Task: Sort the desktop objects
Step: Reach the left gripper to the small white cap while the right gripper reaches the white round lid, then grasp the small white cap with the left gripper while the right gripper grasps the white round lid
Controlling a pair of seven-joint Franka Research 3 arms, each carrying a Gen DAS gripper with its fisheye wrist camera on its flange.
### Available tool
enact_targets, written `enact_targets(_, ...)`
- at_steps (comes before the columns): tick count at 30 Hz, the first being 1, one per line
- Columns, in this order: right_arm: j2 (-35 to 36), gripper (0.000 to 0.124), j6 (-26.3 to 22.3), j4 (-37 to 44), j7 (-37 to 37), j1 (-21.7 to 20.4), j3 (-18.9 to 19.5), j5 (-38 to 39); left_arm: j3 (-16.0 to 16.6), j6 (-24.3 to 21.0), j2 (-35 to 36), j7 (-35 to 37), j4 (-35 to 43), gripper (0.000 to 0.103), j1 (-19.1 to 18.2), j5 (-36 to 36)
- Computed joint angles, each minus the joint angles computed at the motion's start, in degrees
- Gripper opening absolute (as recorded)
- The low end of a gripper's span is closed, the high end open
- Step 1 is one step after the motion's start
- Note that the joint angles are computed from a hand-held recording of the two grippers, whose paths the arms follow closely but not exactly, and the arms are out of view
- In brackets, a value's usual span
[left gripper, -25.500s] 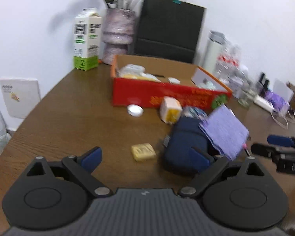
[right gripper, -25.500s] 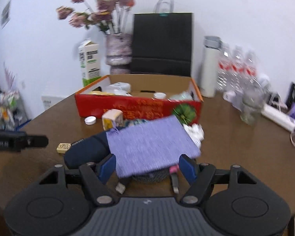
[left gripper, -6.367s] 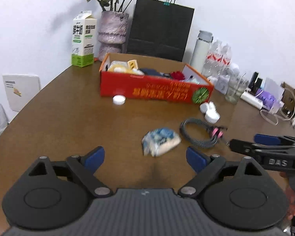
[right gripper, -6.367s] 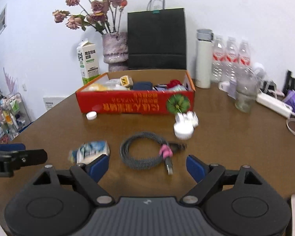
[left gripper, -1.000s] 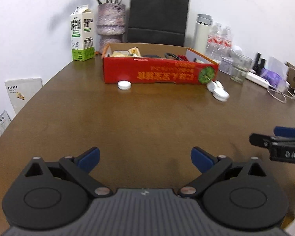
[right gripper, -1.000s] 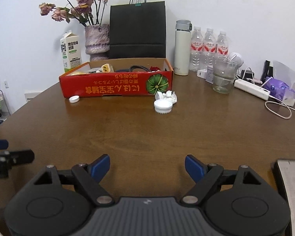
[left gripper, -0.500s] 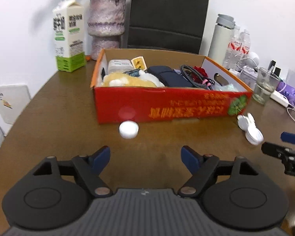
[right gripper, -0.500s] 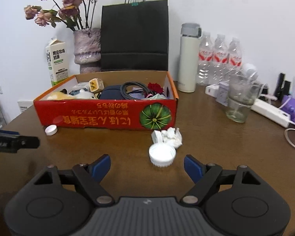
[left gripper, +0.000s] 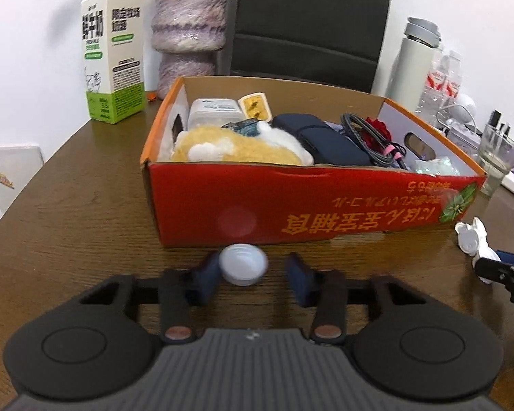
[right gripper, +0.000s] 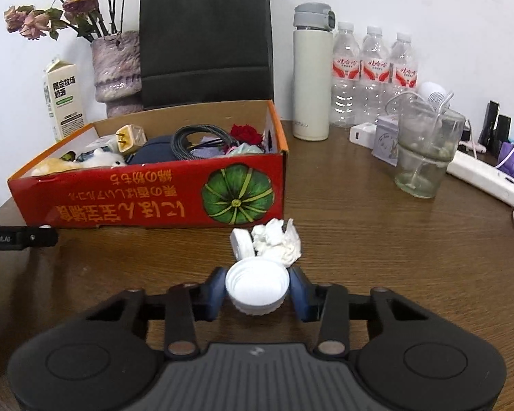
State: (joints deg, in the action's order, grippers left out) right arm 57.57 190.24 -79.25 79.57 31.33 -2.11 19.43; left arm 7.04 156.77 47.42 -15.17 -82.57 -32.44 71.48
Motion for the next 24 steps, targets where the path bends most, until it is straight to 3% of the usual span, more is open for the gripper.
enact_targets(7, -2.6, 0.039, 3.2, -5.0, -1.9, -1.8, 3.5, -0.7, -0.5, -1.0, -3.6, -4.4, -4.9, 0.029, -1.8, 1.9)
enact_targets(12, -8.5, 0.039, 11.1, -16.3, -3.8, -4.7, 9.2, -2.3, -1.3, -1.8, -9.9, -17.3, -12.8, 0.029, -5.6, 11.7)
enact_targets(18, -14.8, 0.039, 17.4, -28.8, -4.4, -5.8, 12.3, -4.1, -7.2, -8.8, -14.0, -18.8, -18.0, 0.029, -7.3, 13.5)
enact_targets(24, -19.9, 0.039, 23.3, -38.3, -3.0, -6.9, 14.6, -7.3, -12.3, -12.5, -16.9, -22.9, -21.0, 0.029, -6.9, 17.0)
